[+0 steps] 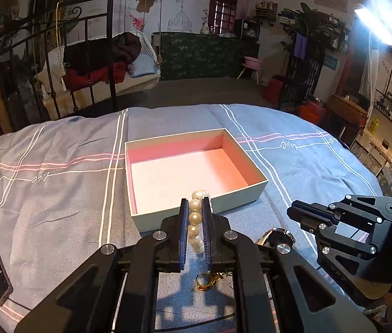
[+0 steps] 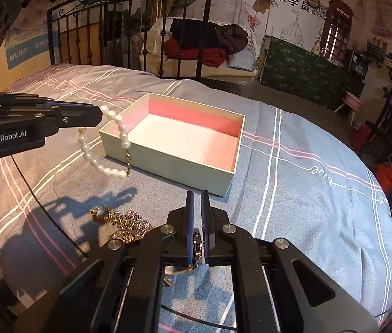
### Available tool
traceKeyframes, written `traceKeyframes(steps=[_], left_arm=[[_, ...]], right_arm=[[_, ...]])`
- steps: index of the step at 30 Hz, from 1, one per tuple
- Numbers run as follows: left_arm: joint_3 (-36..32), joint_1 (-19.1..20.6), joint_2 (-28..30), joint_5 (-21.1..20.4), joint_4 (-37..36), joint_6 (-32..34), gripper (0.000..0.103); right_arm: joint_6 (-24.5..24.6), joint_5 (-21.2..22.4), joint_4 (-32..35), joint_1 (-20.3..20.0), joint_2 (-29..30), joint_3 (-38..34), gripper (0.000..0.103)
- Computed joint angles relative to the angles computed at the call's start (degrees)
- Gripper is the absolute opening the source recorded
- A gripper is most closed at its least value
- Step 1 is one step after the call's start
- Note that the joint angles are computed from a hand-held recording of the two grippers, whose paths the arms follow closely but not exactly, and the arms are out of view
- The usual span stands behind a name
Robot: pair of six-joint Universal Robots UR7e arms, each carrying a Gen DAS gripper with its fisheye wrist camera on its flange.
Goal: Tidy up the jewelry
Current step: 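Carry pearl bracelet into box with left tool while right tool closes near watch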
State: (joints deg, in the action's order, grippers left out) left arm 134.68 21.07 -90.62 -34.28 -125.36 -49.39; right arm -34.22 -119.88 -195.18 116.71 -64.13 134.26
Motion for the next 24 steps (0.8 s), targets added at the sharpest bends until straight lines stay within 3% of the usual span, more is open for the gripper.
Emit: traceKeyframes(steps=[6, 14, 24], left_arm=[[-2.9, 1.79, 2.55, 1.95, -3.07, 3.82, 0.009], [-8.01, 7.6, 6.74, 3.13, -8.6, 8.89, 0.009], [-10.46, 11.92, 9.35, 2.11, -7.74, 8.33, 0.009]], right_arm=[[0.26, 0.77, 2.31, 0.75, 1.62, -5.02, 0.006], [1.25, -0.28, 7.31, 0.9, 6.08, -14.84, 0.006], [1.32, -1.87, 10.29, -0.11, 9.17, -18.54, 0.006]])
